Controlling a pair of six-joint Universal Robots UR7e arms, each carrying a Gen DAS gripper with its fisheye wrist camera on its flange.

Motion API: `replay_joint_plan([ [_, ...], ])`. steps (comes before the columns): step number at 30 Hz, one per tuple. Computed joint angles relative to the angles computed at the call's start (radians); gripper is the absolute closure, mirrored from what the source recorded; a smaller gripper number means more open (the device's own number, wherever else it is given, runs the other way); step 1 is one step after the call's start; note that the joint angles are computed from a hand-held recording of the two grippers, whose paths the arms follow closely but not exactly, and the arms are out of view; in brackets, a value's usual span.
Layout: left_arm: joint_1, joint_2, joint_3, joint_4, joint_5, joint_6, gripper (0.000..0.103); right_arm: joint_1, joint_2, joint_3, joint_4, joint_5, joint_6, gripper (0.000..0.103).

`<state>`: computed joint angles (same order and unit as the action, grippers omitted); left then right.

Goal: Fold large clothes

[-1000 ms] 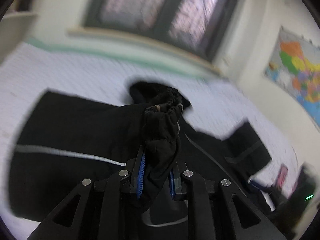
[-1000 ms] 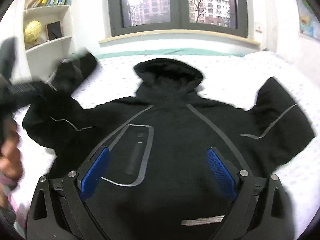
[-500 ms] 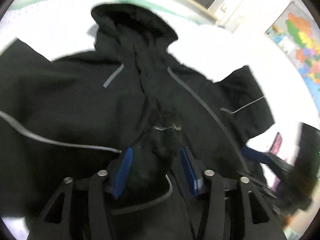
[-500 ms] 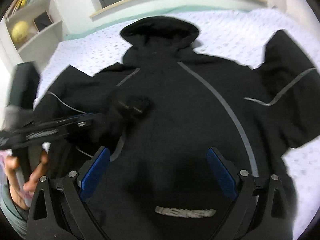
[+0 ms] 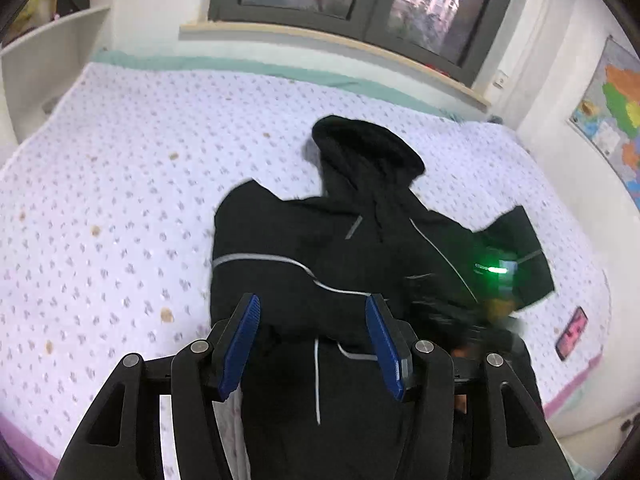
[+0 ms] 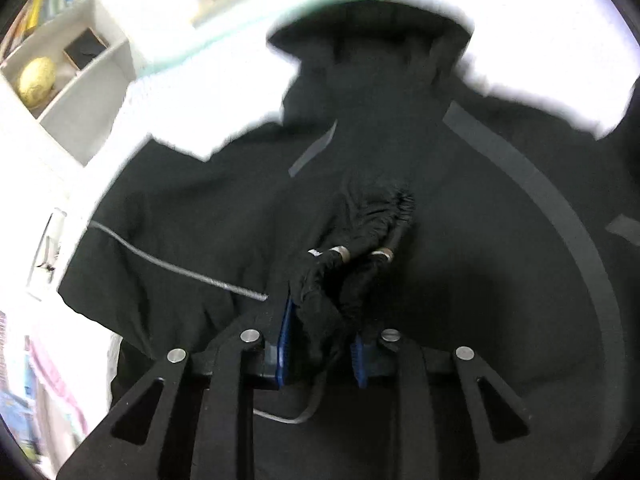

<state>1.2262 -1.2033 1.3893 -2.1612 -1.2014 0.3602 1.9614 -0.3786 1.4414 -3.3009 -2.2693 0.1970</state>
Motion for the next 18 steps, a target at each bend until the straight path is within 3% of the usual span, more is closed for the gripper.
replay_joint_plan([
  [3,0.008,0.066,-0.052,0.062,-0.038,-0.047,0.046,0.039,-0.054,0.061,-0.139,-0.156,-0.12,0.075],
  [7,0.009,0.165,-0.1,0.125,-0.091,-0.091,0.046,0.038,-0.127,0.124,-0.232,-0.319,-0.231,0.075],
  [11,0.011,0.255,-0.045,-0.023,-0.022,-0.036,0.046,-0.027,-0.193,0.202,-0.157,-0.3,-0.176,0.075],
  [14,0.053,0.349,-0.071,-0.019,0.021,-0.07,0.047,-0.088,-0.178,0.202,-0.079,-0.295,-0.135,0.075],
  [16,0.073,0.376,-0.068,-0.049,0.025,-0.056,0.047,-0.135,-0.171,0.217,-0.025,-0.269,-0.077,0.075],
  [18,0.072,0.368,-0.036,-0.1,0.032,-0.008,0.047,-0.164,-0.176,0.245,-0.046,-0.234,-0.063,0.073],
])
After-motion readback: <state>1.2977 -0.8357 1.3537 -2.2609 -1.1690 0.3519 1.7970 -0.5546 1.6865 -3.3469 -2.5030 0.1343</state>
